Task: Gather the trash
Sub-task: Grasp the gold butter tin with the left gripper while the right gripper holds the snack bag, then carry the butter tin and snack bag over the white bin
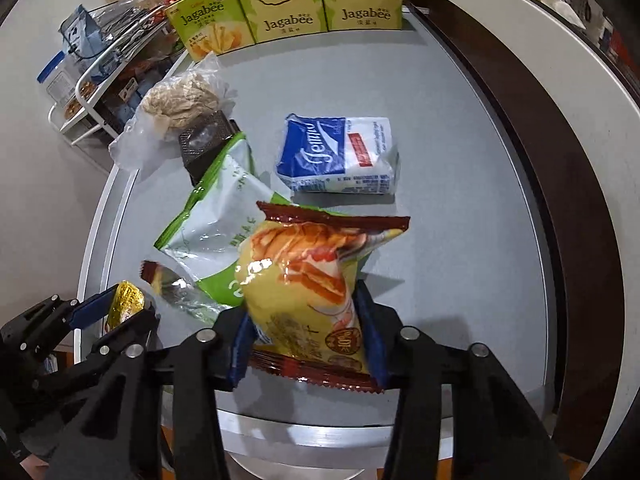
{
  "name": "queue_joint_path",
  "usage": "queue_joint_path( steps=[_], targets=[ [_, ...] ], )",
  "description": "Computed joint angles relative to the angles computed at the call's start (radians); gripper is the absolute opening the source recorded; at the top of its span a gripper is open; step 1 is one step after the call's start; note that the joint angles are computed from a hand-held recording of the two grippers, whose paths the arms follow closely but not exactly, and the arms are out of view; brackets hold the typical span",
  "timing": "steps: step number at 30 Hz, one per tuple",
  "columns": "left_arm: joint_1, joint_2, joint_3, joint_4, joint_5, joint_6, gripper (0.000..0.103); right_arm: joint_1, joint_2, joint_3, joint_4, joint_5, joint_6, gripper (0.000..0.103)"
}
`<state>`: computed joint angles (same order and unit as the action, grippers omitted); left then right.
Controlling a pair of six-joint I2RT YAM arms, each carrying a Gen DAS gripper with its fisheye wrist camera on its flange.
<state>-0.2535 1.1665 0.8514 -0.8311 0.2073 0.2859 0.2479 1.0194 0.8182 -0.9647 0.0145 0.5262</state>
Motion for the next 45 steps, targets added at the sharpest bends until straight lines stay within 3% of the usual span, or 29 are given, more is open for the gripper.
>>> queue_joint_path(
  steps=[2,21,31,39,45],
  targets=[
    [0.003,0.004,0.003,0.0,0.004,-0.004,0.039,0.0,-0.021,-0.004,-0.007,0.008,-0.004,0.036],
    [0.095,-0.057,0.092,-0.114,0.142,0.004,0.037,-0.122,-0.181,0.06,-0.123,-0.115,-0.085,0.036],
    [0.112,-0.158,0.152,-0.232,0.164,0.037,0.037,-0.156,-0.297,0.144,-0.277,-0.222,-0.122,0.036],
    [0.127,-0.284,0.142,-0.367,0.174,0.095,0.037,0.05,-0.394,0.192,-0.398,-0.15,0.001,0.036],
    [0.155,-0.354,0.111,-0.464,0.181,0.153,0.037,0.452,-0.442,0.202,-0.47,0.04,0.289,0.036]
  ],
)
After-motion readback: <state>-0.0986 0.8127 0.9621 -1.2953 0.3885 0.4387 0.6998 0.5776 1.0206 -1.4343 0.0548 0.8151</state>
